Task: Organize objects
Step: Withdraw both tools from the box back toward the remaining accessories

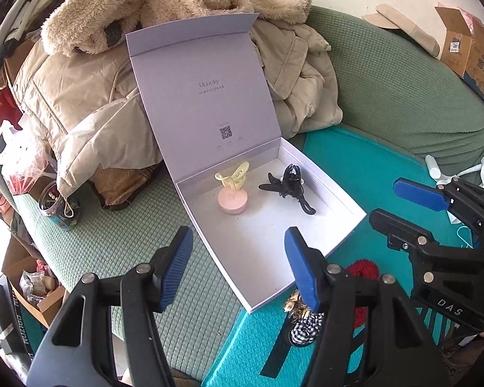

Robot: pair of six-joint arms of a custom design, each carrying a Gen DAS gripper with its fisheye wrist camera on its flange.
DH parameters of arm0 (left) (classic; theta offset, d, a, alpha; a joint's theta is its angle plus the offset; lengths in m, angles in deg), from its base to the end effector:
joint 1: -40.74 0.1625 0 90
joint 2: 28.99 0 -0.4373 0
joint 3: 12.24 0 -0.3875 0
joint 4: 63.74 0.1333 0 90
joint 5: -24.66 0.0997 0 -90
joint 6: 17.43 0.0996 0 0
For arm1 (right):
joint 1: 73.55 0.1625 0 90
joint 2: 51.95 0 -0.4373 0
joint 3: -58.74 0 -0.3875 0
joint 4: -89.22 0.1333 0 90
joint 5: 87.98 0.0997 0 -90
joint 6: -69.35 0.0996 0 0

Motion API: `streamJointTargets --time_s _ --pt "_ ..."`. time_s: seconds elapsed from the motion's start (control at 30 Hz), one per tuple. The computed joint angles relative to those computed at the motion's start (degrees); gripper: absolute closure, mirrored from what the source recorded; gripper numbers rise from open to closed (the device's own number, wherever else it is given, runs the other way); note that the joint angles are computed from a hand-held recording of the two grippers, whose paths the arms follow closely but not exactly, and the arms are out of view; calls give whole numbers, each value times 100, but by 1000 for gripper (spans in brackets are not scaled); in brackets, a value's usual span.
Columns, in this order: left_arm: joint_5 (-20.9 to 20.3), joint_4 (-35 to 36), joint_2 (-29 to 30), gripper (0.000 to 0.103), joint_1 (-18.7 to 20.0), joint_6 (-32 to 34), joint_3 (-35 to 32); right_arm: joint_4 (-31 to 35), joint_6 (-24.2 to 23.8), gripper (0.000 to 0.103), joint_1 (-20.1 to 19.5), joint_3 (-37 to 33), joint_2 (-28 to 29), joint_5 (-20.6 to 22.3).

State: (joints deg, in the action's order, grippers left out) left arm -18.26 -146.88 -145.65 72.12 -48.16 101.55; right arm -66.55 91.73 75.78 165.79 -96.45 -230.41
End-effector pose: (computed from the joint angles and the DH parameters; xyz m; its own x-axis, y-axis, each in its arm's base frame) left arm -0.1364 -0.3248 0.4981 -0.7026 0.2571 -0.6635 0.5731 0.7571 -0.3135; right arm 0.5382 -0.2560 0.0701 -0.6500 -0.2700 0.7104 -0.6611 0.6620 -0.3532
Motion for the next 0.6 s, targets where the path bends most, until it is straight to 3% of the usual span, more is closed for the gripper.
streamJointTargets --time_s 0.4,0.6 --pt "-224 1329 -635 46 -963 -1319 185 420 818 58 386 366 -215 58" --pt "-537 1893 -950 46 -1435 -1863 320 652 1310 58 532 552 -317 95"
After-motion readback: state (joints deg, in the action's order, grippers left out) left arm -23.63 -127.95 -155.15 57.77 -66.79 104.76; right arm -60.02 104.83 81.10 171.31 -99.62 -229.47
